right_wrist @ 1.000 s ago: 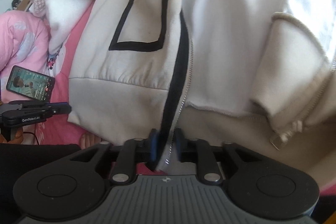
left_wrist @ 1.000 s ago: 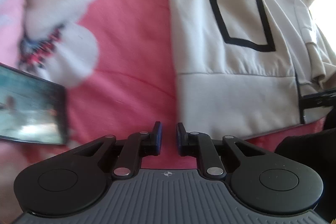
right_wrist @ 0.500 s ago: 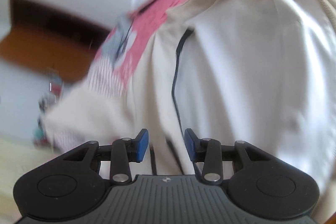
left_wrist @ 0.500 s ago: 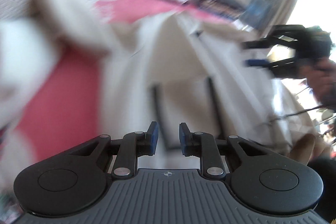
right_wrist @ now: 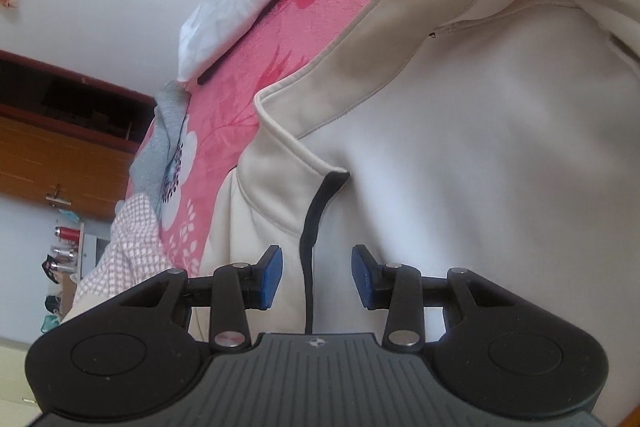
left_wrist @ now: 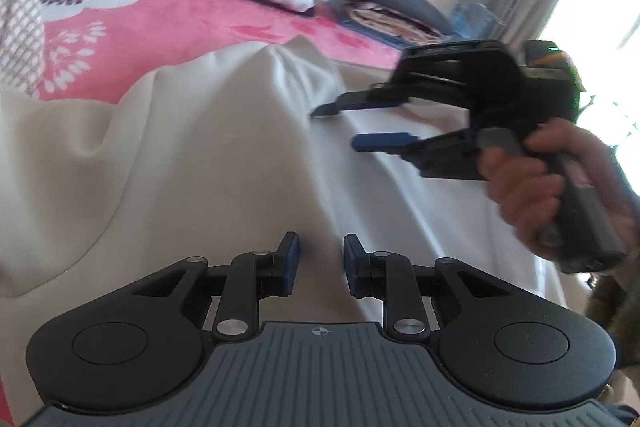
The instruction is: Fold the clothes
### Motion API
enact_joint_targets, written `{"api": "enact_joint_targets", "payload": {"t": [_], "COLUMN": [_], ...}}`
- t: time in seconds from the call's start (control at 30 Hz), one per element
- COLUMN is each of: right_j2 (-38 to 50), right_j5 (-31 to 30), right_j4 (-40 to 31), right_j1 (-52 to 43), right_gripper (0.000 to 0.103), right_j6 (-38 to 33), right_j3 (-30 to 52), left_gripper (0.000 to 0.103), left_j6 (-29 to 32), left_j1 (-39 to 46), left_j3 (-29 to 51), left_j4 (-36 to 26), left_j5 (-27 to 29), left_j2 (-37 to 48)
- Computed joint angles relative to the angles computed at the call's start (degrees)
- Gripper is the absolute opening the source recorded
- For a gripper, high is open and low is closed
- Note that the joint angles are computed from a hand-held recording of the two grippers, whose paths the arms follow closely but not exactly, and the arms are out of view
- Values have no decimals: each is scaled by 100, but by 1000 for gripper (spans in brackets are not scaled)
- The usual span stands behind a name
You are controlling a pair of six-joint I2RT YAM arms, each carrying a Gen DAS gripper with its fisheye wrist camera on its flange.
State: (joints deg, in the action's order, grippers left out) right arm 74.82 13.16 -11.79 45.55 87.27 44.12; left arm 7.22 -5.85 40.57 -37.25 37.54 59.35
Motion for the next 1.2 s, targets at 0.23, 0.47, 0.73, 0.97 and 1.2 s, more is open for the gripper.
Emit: {"api": "enact_joint_targets", "payload": {"t": [0.23,0.47,0.73,0.97,1.2], "right_j2": [61,428,504,842,621], "right_j5": [-53,19,1624,493,-118], "right_j4": [469,1561,1661,1993,1572], "right_j1": [15,-66,-27,-712,-860], "right_gripper": [41,40,45,65,7], "right_j6": [-616,-615,-980,-2840,-3718], "right_j3": [-157,-609,-606,-430,-170], "left_gripper": [2,0,1,1,4], "left_j6": [-536,-1022,-1002,-969,-813], "left_j1": [1268,1956,1877,1860,1676], "left_j3": [27,-109,-236,-309,-419], "left_j4": [-27,66,76,242,538], "left_j5": [1610,2835,2616,2513,2109], "left_j2": [1482,2552,2180,2117,1795]}}
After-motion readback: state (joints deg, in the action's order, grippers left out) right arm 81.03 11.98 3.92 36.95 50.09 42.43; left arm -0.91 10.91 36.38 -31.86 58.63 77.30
